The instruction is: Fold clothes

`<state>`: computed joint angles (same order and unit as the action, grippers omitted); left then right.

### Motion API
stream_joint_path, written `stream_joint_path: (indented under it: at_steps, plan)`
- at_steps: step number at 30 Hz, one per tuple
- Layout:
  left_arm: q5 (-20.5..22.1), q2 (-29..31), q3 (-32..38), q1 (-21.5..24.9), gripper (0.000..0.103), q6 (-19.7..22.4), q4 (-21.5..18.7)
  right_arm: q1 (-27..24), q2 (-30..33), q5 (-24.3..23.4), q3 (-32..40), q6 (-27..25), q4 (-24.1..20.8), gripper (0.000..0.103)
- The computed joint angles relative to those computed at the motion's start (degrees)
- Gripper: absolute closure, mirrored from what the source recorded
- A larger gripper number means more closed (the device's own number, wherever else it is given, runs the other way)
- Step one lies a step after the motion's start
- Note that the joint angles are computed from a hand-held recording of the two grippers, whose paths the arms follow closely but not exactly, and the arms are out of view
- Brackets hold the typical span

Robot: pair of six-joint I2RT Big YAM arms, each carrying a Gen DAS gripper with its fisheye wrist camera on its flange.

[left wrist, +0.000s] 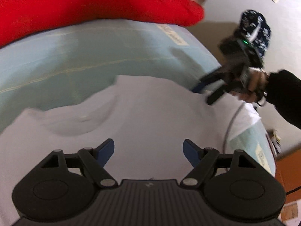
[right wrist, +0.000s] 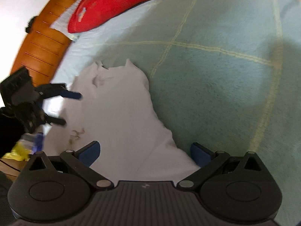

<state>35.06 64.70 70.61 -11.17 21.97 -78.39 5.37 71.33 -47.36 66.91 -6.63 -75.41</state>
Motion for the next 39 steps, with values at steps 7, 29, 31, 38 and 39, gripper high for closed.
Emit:
stream_joint_path:
  at_steps: [7,29,31,38,39]
  plan:
    - [4.73,3.29,0.64,-3.41,0.023,-3.04,0.74,-4.37,3.23,-14.86,-1.97,-2.12,-2.91,0.000]
    - [9.95,14.81,4.74,-13.38,0.028,-11.55,11.91,-6.73,-8.09,-9.50,-7.50,1.86,-0.09,0.002]
    - [8.07,15.04,4.34,-13.51,0.032,-15.26,16.85,-5.57,-11.30,-3.63,-9.38,9.31,8.33,0.004]
    - [6.12,10.61,5.04,-13.40,0.028,-13.44,17.33,-2.31,-21.36,15.59,-10.71,17.73,13.84,0.000]
    - [7.93,10.72,5.23,-13.49,0.027,-10.76,14.34,-2.05,-22.40,15.29,-10.61,16.67,12.07,0.000]
